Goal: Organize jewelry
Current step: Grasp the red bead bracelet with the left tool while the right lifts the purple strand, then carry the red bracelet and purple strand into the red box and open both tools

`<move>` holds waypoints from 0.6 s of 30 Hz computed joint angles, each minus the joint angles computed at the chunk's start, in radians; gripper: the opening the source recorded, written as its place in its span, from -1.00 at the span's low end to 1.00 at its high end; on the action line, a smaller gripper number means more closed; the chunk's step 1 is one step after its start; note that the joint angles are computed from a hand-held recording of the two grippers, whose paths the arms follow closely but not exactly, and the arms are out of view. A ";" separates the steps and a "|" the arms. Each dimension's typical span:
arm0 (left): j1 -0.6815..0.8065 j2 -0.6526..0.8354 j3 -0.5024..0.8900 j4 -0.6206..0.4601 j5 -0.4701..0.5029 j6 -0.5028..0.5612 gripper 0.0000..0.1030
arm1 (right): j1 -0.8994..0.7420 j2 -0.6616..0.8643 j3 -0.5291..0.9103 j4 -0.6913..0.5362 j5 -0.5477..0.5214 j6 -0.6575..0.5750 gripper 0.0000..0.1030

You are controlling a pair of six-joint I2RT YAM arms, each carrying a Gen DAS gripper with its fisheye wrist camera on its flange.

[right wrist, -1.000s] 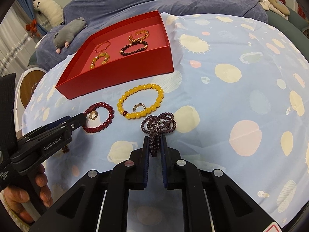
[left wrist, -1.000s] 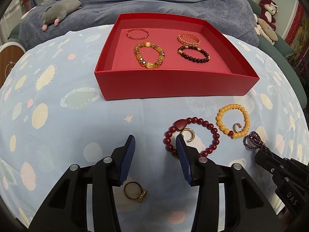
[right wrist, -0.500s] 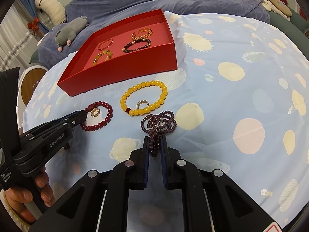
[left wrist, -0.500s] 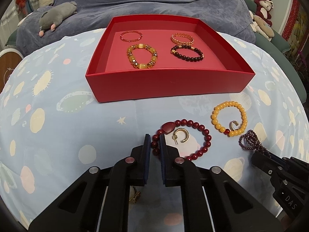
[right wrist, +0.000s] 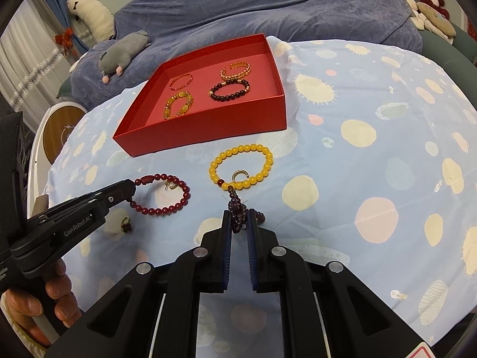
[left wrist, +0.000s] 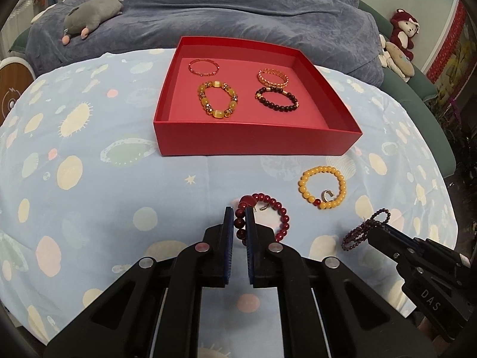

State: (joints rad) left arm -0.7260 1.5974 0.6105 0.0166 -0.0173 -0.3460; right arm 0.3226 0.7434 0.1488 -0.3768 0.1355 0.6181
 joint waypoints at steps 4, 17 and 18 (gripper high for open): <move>0.008 -0.069 -0.016 -0.037 0.015 0.000 -0.85 | 0.012 -0.044 0.012 -0.048 0.008 0.004 -0.82; -0.002 -0.171 -0.006 -0.124 0.028 0.001 -0.85 | 0.075 -0.066 0.081 -0.120 0.046 0.030 -0.82; -0.003 -0.174 -0.002 -0.127 0.028 0.003 -0.85 | 0.075 -0.064 0.086 -0.121 0.046 0.026 -0.82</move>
